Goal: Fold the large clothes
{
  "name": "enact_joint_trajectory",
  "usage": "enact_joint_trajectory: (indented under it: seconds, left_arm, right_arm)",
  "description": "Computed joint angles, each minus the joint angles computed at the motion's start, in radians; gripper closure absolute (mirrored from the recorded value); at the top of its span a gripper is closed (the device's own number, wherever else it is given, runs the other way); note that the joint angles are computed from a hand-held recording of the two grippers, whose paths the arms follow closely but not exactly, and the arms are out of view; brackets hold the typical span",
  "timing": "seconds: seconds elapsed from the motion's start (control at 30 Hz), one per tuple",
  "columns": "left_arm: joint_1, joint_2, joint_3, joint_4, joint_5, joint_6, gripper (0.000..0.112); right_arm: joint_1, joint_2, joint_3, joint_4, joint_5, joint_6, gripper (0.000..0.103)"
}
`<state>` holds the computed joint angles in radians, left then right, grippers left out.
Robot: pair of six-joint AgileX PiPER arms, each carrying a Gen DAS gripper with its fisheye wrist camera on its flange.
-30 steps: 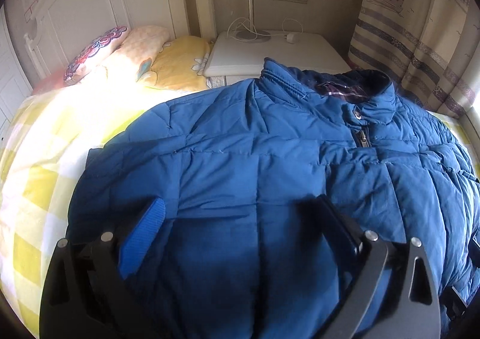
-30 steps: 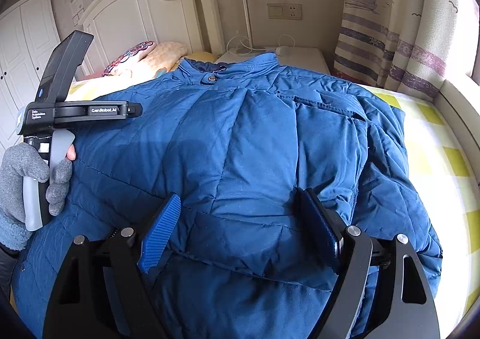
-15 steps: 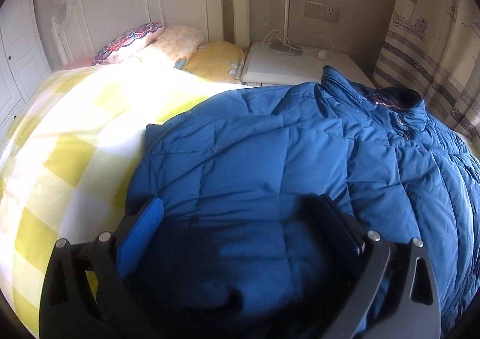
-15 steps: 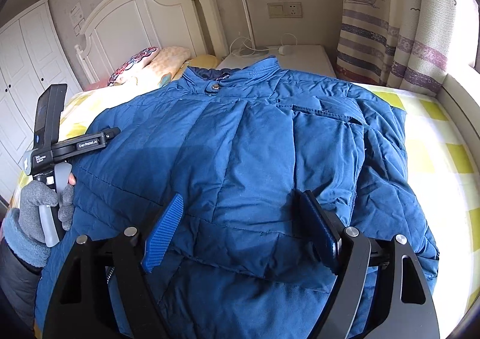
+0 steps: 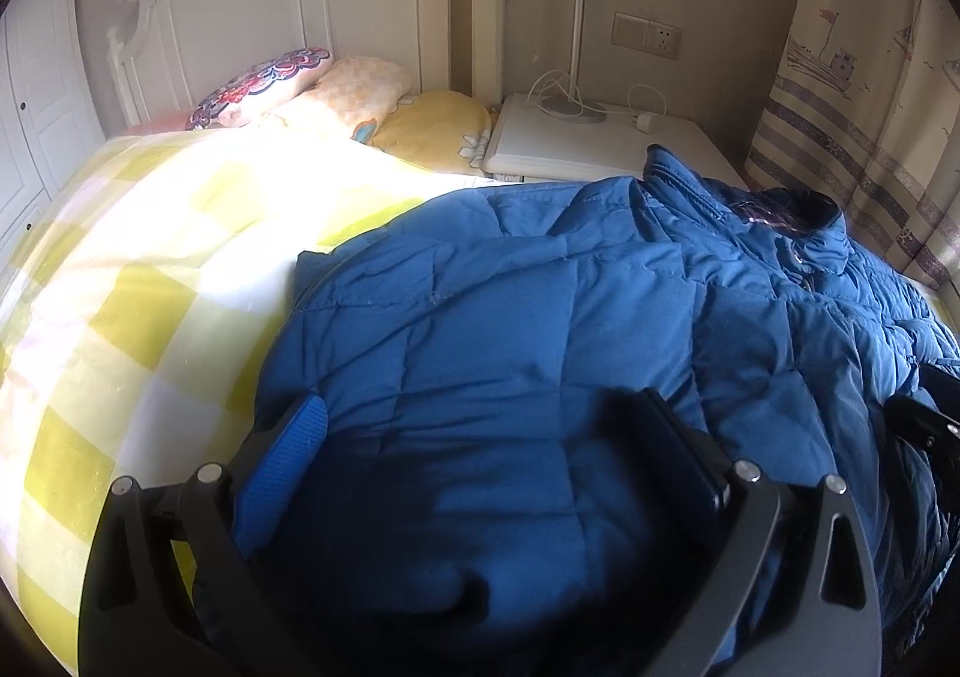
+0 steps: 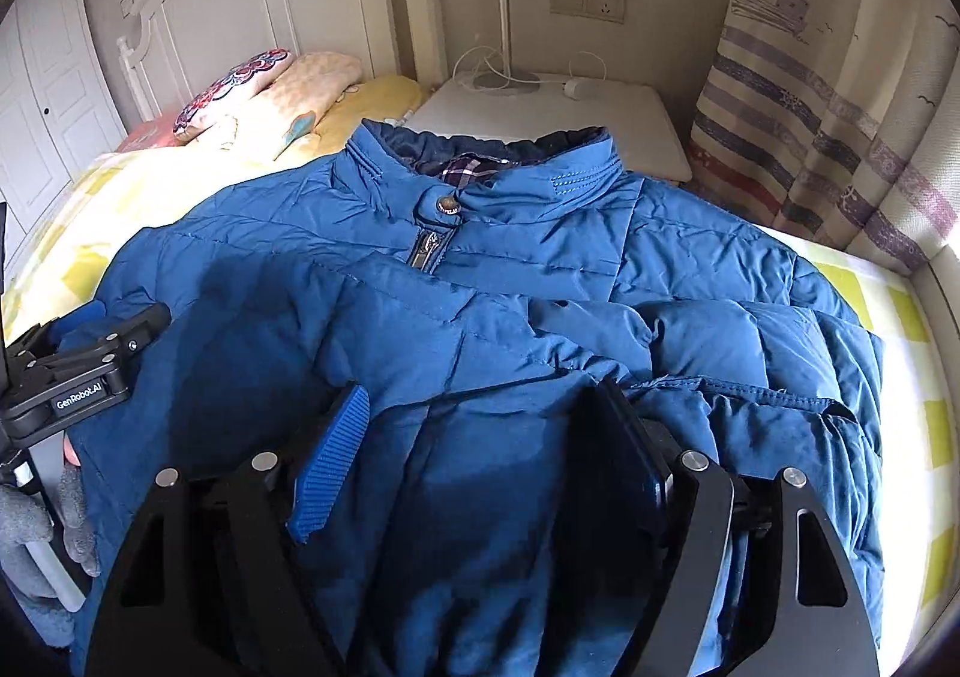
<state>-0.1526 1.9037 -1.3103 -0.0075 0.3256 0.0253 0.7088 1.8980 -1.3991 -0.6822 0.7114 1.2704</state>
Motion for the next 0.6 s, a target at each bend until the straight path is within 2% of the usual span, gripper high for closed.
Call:
enact_joint_trajectory:
  seconds: [0.07,0.13,0.2,0.23,0.27,0.33,0.43,0.53,0.6]
  left_arm:
    - [0.001,-0.003,0.005,-0.001,-0.002,0.002,0.012]
    - [0.001,-0.002,0.003,-0.003,-0.001,0.004,0.012]
    - [0.003,-0.002,0.003,-0.017,-0.001,0.019,0.012]
    - [0.000,-0.003,0.004,-0.007,-0.002,0.012,0.012]
    - [-0.002,-0.002,0.003,0.006,-0.002,0.001,0.012]
    - [-0.001,-0.002,0.001,-0.002,0.000,0.007,0.012]
    - [-0.002,-0.001,-0.002,-0.004,0.002,0.007,0.012]
    - [-0.001,0.000,-0.003,-0.009,0.005,0.010,0.012]
    - [0.000,0.000,-0.004,-0.010,0.004,0.013,0.012]
  right_arm:
    - [0.016,-0.075,0.093,-0.144,0.038,0.174,0.030]
    - [-0.001,-0.123,0.180,-0.205,0.059,0.273,0.030]
    - [-0.053,-0.118,0.253,-0.200,-0.014,0.274,0.029]
    - [-0.062,-0.119,0.289,-0.247,-0.062,0.312,0.029]
    - [-0.068,-0.121,0.298,-0.254,-0.076,0.322,0.029]
    - [-0.061,-0.103,0.260,-0.219,-0.036,0.272,0.029]
    - [-0.049,-0.142,0.291,-0.245,-0.036,0.361,0.030]
    - [0.053,-0.209,0.325,-0.327,0.077,0.531,0.026]
    - [0.127,-0.228,0.337,-0.353,0.126,0.543,0.022]
